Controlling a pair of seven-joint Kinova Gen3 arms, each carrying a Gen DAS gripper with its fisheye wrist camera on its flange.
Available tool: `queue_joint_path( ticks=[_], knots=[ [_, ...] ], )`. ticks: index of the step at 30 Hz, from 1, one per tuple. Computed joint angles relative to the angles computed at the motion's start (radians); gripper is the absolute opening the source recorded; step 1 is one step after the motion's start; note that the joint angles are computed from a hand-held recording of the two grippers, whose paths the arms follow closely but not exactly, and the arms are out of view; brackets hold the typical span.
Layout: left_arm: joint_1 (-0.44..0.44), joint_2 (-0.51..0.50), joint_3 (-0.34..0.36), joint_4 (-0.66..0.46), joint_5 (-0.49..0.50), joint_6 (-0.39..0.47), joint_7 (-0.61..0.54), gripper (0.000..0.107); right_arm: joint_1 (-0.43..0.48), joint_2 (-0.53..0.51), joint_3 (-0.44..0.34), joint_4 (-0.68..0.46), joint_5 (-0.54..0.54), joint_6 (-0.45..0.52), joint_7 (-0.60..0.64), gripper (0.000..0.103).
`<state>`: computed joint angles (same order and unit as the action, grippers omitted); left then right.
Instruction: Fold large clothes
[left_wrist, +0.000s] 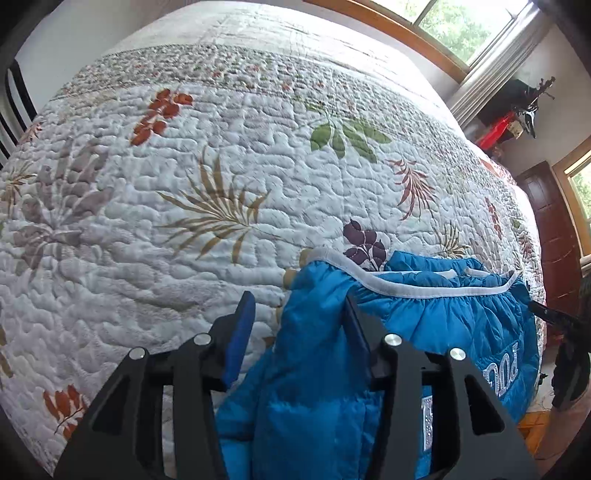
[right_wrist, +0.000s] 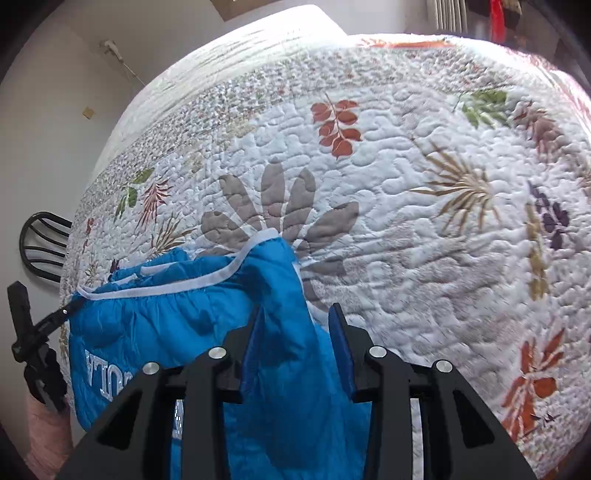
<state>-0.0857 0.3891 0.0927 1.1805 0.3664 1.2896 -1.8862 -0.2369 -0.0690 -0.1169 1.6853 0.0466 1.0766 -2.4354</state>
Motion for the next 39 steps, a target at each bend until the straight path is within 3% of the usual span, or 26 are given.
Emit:
queue_joint_path(
  ticks=[4,9,12,18,25,32,39],
  knots=[
    [0.014,-0.152,-0.026,0.104,-0.054,-0.078,-0.005,0.047,-0.052,-0.058,-0.090,-0.052,0.076,0.141,-0.046,0.031],
    [0.010,-0.321,-0.047,0.238,0.006,-0.092,-0.050,0.051,-0.122,-0.081,-0.130,-0.049,0.041,0.157,-0.037,0.024],
    [0.038,-0.391,-0.053,0.331,0.010,-0.086,-0.032,0.051,-0.145,-0.084,-0.140,-0.014,0.017,0.134,-0.025,0.021],
    [0.140,-0.468,-0.001,0.517,-0.153,-0.195,0.127,0.051,-0.154,-0.083,-0.115,0.079,-0.038,0.080,0.010,0.016],
    [0.204,-0.499,0.013,0.640,-0.253,-0.344,0.214,0.054,-0.136,-0.088,-0.084,0.181,-0.107,-0.036,0.080,0.010],
    [0.201,-0.520,-0.009,0.588,-0.257,-0.258,0.307,0.053,-0.119,-0.181,-0.085,0.189,-0.142,-0.010,0.135,0.013],
    [0.142,-0.639,-0.013,0.618,-0.317,-0.160,0.483,0.069,-0.121,-0.248,-0.089,0.177,-0.189,0.079,0.244,0.013]
  ],
)
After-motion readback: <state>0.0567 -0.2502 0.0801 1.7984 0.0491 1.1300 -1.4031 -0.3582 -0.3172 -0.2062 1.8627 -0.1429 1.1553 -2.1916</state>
